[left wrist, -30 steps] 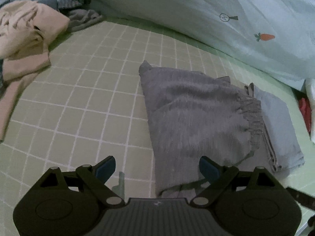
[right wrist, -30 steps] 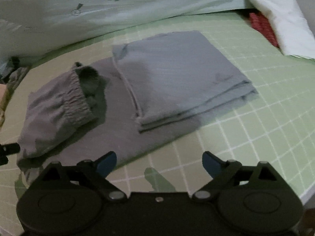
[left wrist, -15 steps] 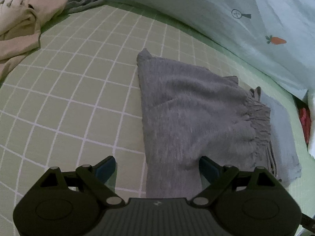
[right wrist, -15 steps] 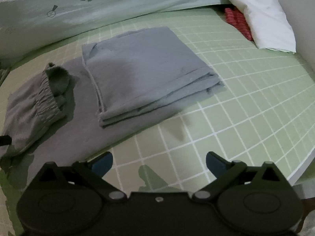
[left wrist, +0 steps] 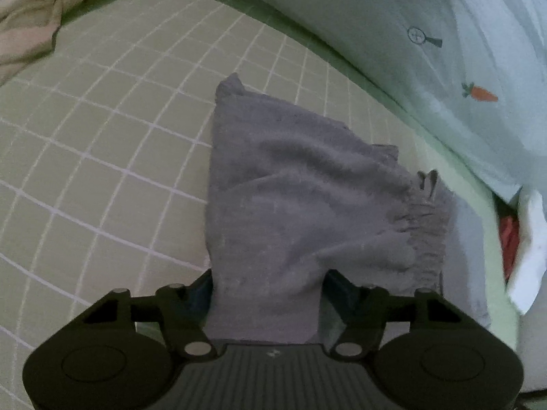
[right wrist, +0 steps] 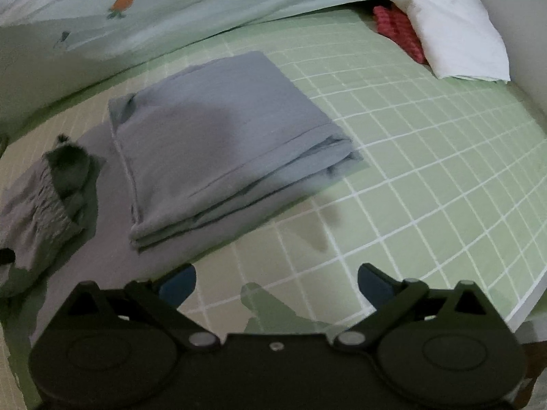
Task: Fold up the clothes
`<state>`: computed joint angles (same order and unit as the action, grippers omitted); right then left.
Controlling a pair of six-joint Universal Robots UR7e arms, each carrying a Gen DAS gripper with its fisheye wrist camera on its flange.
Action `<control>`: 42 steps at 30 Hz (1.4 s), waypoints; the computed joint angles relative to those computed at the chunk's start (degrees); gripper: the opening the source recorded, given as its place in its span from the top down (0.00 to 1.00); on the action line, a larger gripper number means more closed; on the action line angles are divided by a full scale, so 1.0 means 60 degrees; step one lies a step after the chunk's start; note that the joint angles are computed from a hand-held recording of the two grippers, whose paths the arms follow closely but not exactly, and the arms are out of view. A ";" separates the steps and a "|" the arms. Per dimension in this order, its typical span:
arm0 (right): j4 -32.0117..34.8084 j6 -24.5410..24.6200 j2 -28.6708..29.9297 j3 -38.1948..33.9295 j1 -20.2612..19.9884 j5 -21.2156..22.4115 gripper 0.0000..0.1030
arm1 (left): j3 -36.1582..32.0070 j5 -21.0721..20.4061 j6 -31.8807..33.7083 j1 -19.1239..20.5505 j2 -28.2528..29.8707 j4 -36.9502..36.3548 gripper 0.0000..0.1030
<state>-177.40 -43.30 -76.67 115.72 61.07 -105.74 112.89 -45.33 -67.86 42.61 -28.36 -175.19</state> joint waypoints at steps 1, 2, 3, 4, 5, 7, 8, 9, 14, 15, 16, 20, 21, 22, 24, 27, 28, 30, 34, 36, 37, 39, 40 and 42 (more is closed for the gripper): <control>0.0098 0.0044 0.0011 -0.0105 -0.0052 0.0101 0.01 | -0.0027 -0.0043 -0.0076 0.0020 0.0017 -0.0066 0.41; 0.0189 0.0068 0.0024 -0.0203 -0.0099 0.0194 0.01 | -0.0030 -0.0098 -0.0225 0.0047 0.0019 -0.0122 0.50; 0.0267 0.0067 0.0036 -0.0296 -0.0143 0.0289 0.01 | -0.0030 -0.0154 -0.0380 0.0074 0.0020 -0.0177 0.55; 0.0334 0.0047 0.0049 -0.0389 -0.0189 0.0386 0.01 | -0.0030 -0.0210 -0.0535 0.0101 0.0021 -0.0233 0.69; 0.0399 0.0020 0.0063 -0.0484 -0.0238 0.0484 0.01 | -0.0021 -0.0214 -0.0665 0.0102 0.0039 -0.0361 0.78; 0.0530 0.0011 0.0093 -0.0669 -0.0320 0.0641 0.01 | -0.0036 -0.0134 -0.0847 0.0057 0.0075 -0.0560 0.83; 0.0612 0.0028 0.0112 -0.0780 -0.0360 0.0712 0.01 | -0.0095 0.0013 -0.0815 -0.0031 0.0104 -0.0585 0.85; 0.0711 0.0049 0.0139 -0.0916 -0.0404 0.0792 0.01 | -0.0160 0.0164 -0.0772 -0.0119 0.0135 -0.0609 0.86; 0.1337 0.0150 0.0377 -0.1725 -0.0576 0.1043 0.01 | -0.1110 0.0748 0.0012 -0.0464 0.0477 -0.0667 0.88; 0.1480 0.0141 0.0431 -0.1896 -0.0606 0.1084 0.01 | -0.1481 0.0848 0.0283 -0.0518 0.0623 -0.0624 0.88; 0.1609 0.0109 0.0482 -0.2055 -0.0632 0.1129 0.01 | -0.1834 0.0920 0.0590 -0.0555 0.0786 -0.0627 0.88; 0.2119 -0.0196 0.0721 -0.2801 -0.0773 0.1381 0.01 | -0.3606 0.1070 0.2143 -0.0700 0.1603 -0.0149 0.88; 0.2231 -0.0282 0.0782 -0.2988 -0.0809 0.1434 0.01 | -0.4222 0.1018 0.2650 -0.0726 0.1932 0.0057 0.88; 0.2322 -0.0332 0.0840 -0.3156 -0.0843 0.1470 0.01 | -0.4764 0.0939 0.3087 -0.0747 0.2235 0.0211 0.88; 0.2542 -0.0349 0.0981 -0.3567 -0.0938 0.1518 0.01 | -0.5990 0.0615 0.3939 -0.0720 0.2908 0.0569 0.88; 0.2894 -0.0255 0.1191 -0.4207 -0.1089 0.1552 0.01 | -0.8103 -0.0283 0.4607 -0.0530 0.4047 0.1536 0.88; 0.2990 -0.0176 0.1258 -0.4398 -0.1130 0.1533 0.01 | -0.8922 -0.0548 0.4731 -0.0433 0.4444 0.2094 0.88; 0.3192 -0.0046 0.1364 -0.4744 -0.1223 0.1522 0.01 | -1.0354 -0.0778 0.4367 -0.0274 0.5186 0.3471 0.87; 0.3447 0.0129 0.1567 -0.5285 -0.1382 0.1521 0.01 | -1.1400 -0.0788 0.3114 -0.0165 0.5754 0.5178 0.80; 0.3578 0.0205 0.1643 -0.5475 -0.1424 0.1510 0.01 | -1.1098 -0.0787 0.2925 -0.0182 0.5580 0.4977 0.71; 0.3653 0.0248 0.1669 -0.5534 -0.1421 0.1481 0.01 | -1.0801 -0.0766 0.2842 -0.0244 0.5410 0.4735 0.61; 0.3804 0.0334 0.1703 -0.5597 -0.1383 0.1391 0.01 | -1.0234 -0.0715 0.2677 -0.0375 0.5083 0.4271 0.46; 0.3862 0.0330 0.1692 -0.5585 -0.1356 0.1358 0.01 | -0.9968 -0.0687 0.2594 -0.0442 0.4927 0.4049 0.39; 0.3921 0.0213 0.1616 -0.5467 -0.1284 0.1336 0.01 | -0.9412 -0.0535 0.2484 -0.0596 0.4580 0.3733 0.29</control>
